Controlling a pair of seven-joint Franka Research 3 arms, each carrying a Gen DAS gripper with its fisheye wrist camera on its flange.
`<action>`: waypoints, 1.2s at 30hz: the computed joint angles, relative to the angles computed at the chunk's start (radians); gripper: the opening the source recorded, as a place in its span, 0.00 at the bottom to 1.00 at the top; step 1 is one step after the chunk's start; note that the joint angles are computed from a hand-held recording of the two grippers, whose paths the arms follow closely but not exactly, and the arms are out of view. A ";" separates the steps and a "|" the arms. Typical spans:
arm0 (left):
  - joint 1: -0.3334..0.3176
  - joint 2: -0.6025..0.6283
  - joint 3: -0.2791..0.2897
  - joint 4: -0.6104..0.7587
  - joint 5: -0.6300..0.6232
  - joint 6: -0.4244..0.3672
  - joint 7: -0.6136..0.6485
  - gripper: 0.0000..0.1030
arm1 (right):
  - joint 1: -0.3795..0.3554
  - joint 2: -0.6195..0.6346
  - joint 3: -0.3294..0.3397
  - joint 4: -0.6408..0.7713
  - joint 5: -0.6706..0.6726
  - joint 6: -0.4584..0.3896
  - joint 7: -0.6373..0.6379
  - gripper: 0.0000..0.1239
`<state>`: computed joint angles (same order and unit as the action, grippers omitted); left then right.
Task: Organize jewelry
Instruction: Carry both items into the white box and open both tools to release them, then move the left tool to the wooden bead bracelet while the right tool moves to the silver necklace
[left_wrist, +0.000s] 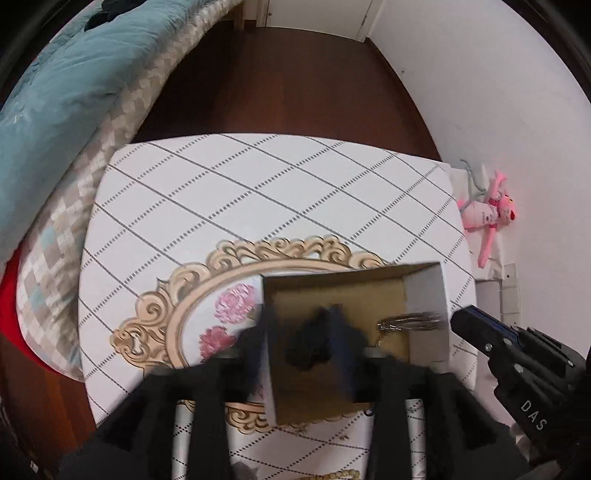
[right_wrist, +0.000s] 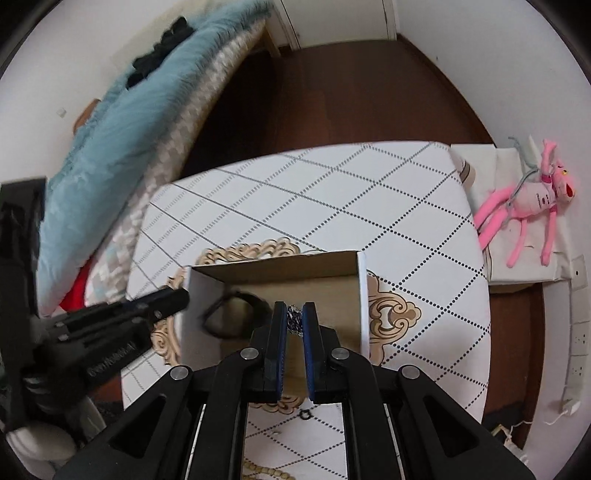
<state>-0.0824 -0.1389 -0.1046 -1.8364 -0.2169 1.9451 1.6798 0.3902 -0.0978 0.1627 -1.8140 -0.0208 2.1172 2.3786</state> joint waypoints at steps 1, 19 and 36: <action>0.002 -0.003 0.000 -0.002 0.006 0.010 -0.005 0.71 | 0.000 0.001 0.000 -0.001 -0.006 -0.009 -0.001 0.09; -0.026 -0.255 0.012 -0.386 0.207 0.303 -0.108 1.00 | 0.067 -0.037 0.061 -0.092 -0.307 -0.183 0.169 0.82; -0.068 -0.440 0.042 -0.462 0.230 0.349 -0.138 1.00 | 0.051 -0.150 0.129 -0.119 -0.402 -0.211 0.300 0.82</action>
